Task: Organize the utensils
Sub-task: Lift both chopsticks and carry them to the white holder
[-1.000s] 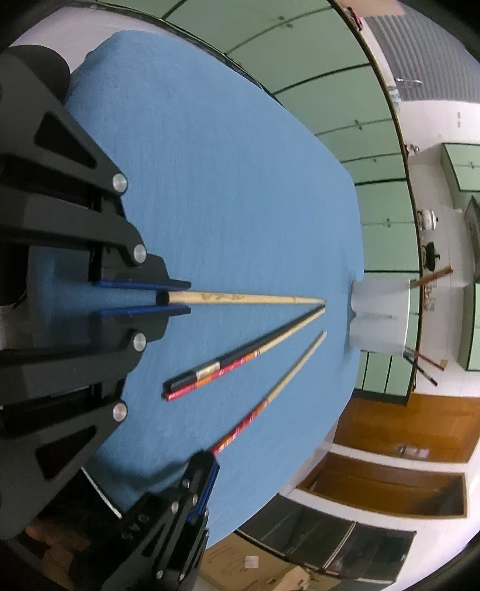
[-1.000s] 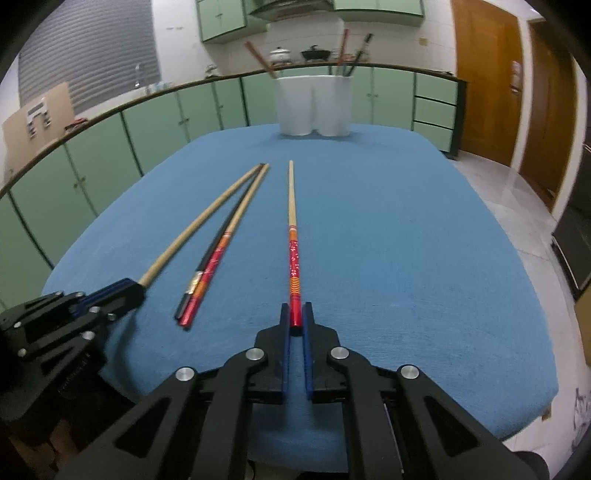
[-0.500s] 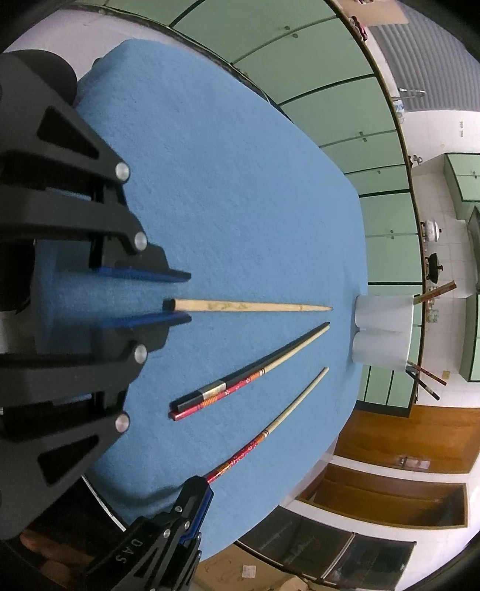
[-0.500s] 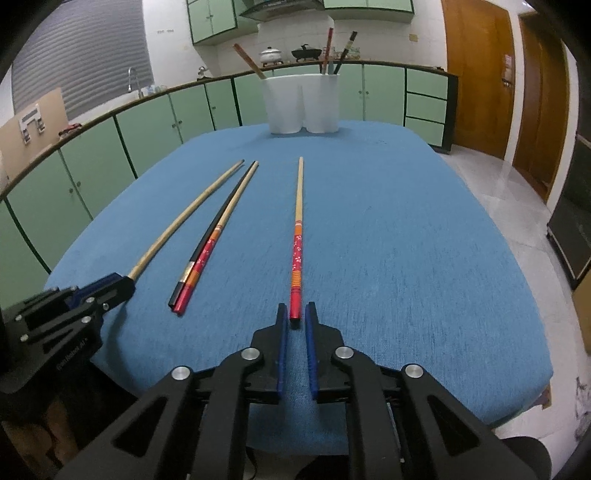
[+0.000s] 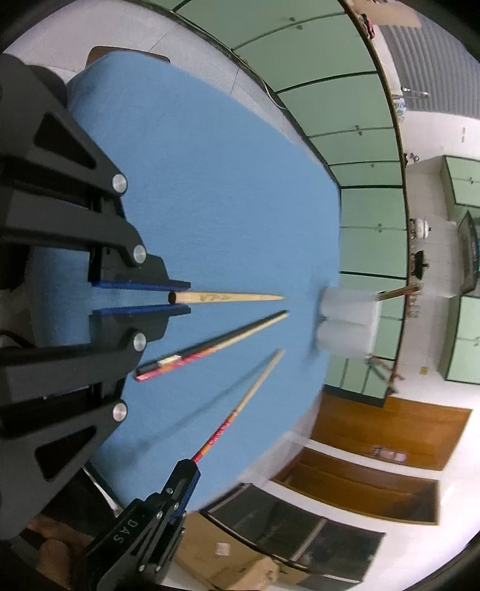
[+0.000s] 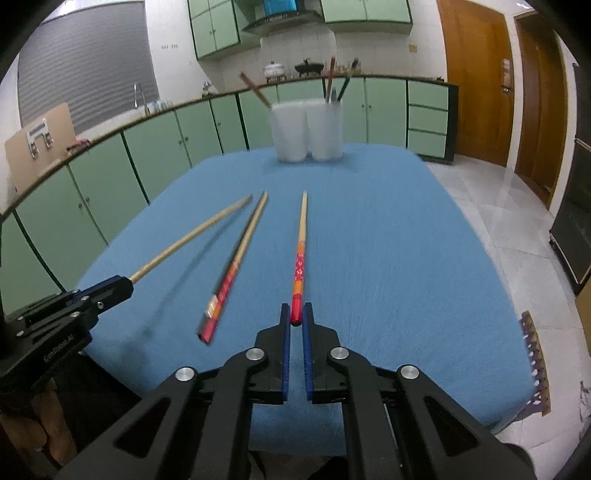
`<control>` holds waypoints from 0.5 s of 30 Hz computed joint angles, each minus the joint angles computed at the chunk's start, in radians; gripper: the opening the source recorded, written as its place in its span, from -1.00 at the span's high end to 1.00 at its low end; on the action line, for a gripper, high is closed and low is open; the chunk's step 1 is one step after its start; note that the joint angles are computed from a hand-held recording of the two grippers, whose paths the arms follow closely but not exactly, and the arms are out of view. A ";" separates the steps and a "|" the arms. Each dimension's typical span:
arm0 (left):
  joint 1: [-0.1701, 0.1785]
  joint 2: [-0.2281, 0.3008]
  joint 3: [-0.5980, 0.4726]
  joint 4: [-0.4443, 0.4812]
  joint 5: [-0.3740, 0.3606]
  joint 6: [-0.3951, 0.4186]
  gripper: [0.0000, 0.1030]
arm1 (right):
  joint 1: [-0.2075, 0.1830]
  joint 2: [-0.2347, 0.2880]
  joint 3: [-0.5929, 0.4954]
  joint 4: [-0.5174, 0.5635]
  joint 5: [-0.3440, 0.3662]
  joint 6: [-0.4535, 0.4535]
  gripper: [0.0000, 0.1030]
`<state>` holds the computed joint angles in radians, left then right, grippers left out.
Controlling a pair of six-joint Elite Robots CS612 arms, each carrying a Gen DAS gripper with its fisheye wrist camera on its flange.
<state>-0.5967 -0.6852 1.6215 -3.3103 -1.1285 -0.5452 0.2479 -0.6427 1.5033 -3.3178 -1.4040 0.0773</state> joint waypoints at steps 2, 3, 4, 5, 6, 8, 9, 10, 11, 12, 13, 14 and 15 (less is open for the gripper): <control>0.001 -0.012 0.004 -0.023 0.011 0.009 0.88 | -0.002 -0.013 -0.001 -0.014 0.007 0.007 0.88; 0.002 -0.020 0.004 -0.034 0.018 0.019 0.88 | -0.003 -0.019 -0.002 -0.019 0.008 0.005 0.88; 0.002 -0.025 0.006 -0.045 0.022 0.024 0.88 | -0.002 -0.024 -0.005 -0.022 0.007 0.001 0.88; 0.003 -0.031 0.006 -0.057 0.025 0.034 0.88 | -0.002 -0.030 -0.010 -0.026 0.006 -0.005 0.88; 0.004 -0.037 0.003 -0.066 0.032 0.049 0.88 | -0.003 -0.035 -0.014 -0.028 0.006 -0.011 0.88; 0.005 -0.043 -0.005 -0.077 0.041 0.075 0.88 | -0.003 -0.043 -0.028 -0.020 0.009 -0.022 0.88; 0.008 -0.047 -0.012 -0.079 0.042 0.093 0.88 | -0.003 -0.045 -0.036 -0.015 0.012 -0.028 0.88; 0.011 -0.049 -0.019 -0.078 0.040 0.101 0.88 | -0.003 -0.047 -0.043 -0.011 0.010 -0.035 0.88; 0.015 -0.052 -0.027 -0.074 0.033 0.109 0.88 | -0.002 -0.049 -0.056 -0.004 0.006 -0.050 0.88; 0.020 -0.055 -0.036 -0.064 0.023 0.117 0.88 | -0.002 -0.051 -0.063 0.000 0.004 -0.061 0.88; 0.025 -0.056 -0.044 -0.058 0.016 0.123 0.88 | -0.002 -0.052 -0.075 0.006 0.004 -0.072 0.88; 0.030 -0.058 -0.054 -0.051 0.008 0.131 0.88 | -0.002 -0.052 -0.088 0.017 0.006 -0.082 0.88; 0.035 -0.059 -0.065 -0.038 -0.001 0.142 0.88 | -0.003 -0.052 -0.101 0.030 0.009 -0.091 0.88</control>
<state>-0.5613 -0.7445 1.5563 -3.3482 -1.1296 -0.4037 0.2453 -0.6949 1.4019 -3.2874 -1.3945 -0.0136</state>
